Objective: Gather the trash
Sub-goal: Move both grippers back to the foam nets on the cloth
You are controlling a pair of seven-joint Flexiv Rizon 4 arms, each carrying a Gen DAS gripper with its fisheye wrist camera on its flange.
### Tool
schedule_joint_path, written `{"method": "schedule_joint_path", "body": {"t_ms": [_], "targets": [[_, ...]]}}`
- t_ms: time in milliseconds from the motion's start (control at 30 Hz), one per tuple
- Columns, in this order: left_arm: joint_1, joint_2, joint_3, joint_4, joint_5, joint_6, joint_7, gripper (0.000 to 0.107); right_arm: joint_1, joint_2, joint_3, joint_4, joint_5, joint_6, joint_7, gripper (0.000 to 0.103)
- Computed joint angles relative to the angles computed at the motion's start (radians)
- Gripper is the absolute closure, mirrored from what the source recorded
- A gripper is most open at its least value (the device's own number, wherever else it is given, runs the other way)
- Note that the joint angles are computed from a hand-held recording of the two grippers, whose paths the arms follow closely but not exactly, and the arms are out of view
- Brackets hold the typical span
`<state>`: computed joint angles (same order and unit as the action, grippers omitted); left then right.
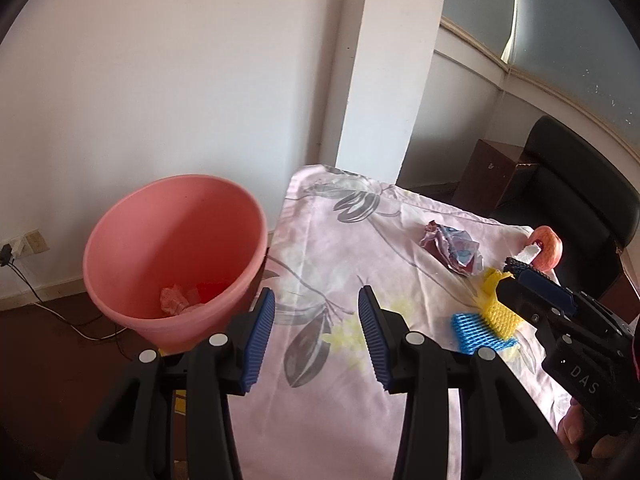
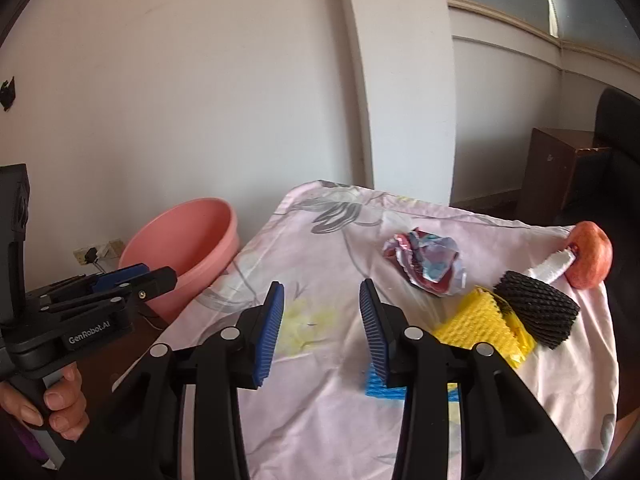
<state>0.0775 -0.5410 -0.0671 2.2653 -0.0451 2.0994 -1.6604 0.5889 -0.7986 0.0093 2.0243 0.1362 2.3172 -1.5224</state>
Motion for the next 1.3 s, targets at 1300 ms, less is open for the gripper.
{"method": "schedule_joint_path", "body": {"t_ms": [1300], "targets": [[0.028,-0.245,-0.281,-0.283,0.004,-0.362,0.272,0.062,-0.104,-0.085,-0.037,0.024,0.148,0.118,0.078,0.063]]}}
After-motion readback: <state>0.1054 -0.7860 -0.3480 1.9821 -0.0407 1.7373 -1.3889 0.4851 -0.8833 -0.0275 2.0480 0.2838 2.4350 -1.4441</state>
